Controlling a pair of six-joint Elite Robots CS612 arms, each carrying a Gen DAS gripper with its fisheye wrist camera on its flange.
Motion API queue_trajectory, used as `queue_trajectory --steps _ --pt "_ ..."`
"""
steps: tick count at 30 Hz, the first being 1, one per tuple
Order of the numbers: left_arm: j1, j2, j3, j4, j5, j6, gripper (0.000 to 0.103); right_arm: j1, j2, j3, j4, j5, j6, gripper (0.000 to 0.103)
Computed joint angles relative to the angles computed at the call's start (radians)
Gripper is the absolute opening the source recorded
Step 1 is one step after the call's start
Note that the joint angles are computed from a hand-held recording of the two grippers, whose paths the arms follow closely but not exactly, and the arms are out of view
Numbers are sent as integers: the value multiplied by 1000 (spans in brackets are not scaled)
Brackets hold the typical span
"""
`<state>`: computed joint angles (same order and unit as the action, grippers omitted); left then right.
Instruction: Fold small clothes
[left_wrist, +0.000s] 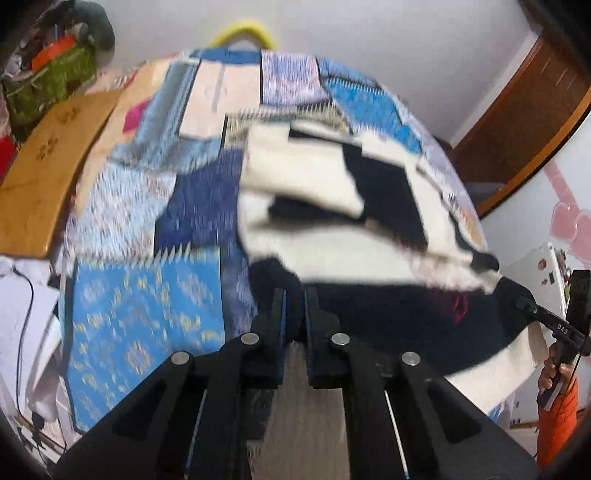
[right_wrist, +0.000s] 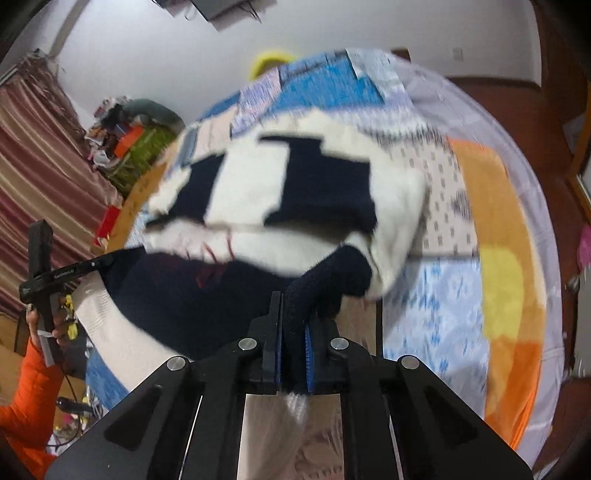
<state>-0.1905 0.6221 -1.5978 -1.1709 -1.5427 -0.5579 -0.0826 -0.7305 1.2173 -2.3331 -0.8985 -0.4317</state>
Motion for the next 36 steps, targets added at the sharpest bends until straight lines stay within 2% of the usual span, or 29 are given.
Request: queue_trajectory --steps 6,8,13,17,21,24,26,28,29,31,33,35,36 --pt "21 -53 98 -107 27 8 6 9 37 -76 -83 26 68 8" --pt "31 -72 145 -146 35 -1 0 14 66 -125 -101 25 110 8" --pt "52 -109 252 -189 81 -11 0 30 137 -243 -92 -13 186 8" --pt "65 -119 311 -169 65 7 0 48 197 -332 -32 -92 190 8" --pt "71 -107 313 -132 39 -8 0 53 234 -380 62 -133 179 8" --pt "78 -95 297 -120 3 -28 3 52 232 -369 86 -146 165 8" --pt "76 -92 286 -98 10 -25 7 49 221 -352 84 -146 161 9" --pt "72 -92 272 -74 30 -15 16 44 208 -340 98 -140 168 12" --pt "69 -92 263 -61 39 -12 19 41 201 -336 113 -136 169 14" --pt "62 -88 234 -44 57 -3 37 36 186 -319 115 -131 172 24" --pt "55 -82 205 -33 65 -1 47 32 166 -290 101 -133 168 51" --pt "49 -79 180 -19 59 0 50 30 142 -250 60 -143 159 63" --pt "46 -78 170 -11 52 1 50 30 131 -230 36 -156 150 63"
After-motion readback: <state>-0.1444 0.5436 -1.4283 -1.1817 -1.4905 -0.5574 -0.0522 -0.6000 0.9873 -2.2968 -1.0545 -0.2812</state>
